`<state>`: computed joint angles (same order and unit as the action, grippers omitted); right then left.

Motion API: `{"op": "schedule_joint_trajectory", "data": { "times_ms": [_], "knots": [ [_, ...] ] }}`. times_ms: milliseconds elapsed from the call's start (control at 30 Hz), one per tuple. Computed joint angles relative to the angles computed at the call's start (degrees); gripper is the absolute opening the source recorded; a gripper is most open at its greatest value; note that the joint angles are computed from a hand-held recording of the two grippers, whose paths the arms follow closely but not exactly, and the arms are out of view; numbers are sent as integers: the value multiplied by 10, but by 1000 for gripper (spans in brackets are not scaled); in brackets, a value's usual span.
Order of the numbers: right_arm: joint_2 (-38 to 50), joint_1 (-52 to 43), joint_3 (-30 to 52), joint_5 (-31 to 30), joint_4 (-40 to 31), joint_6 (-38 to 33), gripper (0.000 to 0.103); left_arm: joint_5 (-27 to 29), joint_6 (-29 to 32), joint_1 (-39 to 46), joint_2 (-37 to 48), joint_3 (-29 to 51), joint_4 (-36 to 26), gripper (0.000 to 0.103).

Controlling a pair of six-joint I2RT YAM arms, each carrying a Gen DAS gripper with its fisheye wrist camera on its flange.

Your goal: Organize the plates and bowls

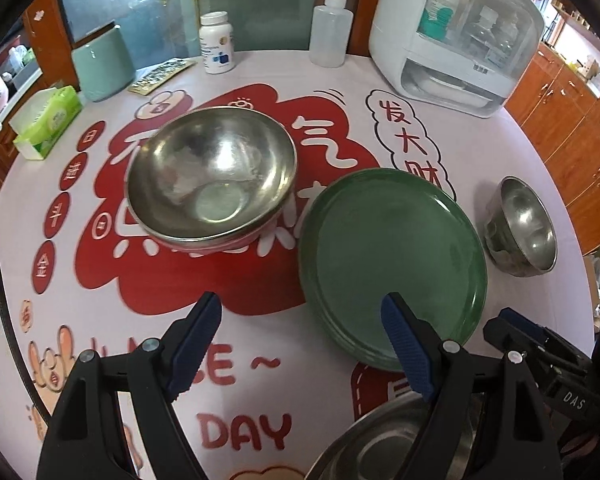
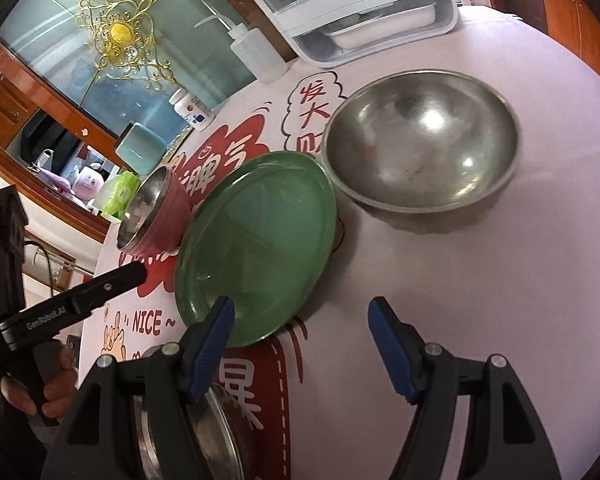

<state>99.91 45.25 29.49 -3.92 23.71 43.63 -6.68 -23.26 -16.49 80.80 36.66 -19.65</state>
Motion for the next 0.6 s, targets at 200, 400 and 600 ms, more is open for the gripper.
{"op": "schedule_joint_trajectory", "data": {
  "times_ms": [200,400,600],
  "knots": [
    [23,8,-2,16,40,-1,70,15,8,7,36,-11,61,80],
    [41,9,-1,21,64,-10,67,30,13,8,67,-15,100,69],
    [57,7,4,10,83,-23,55,38,18,7,84,-18,126,67]
  ]
}}
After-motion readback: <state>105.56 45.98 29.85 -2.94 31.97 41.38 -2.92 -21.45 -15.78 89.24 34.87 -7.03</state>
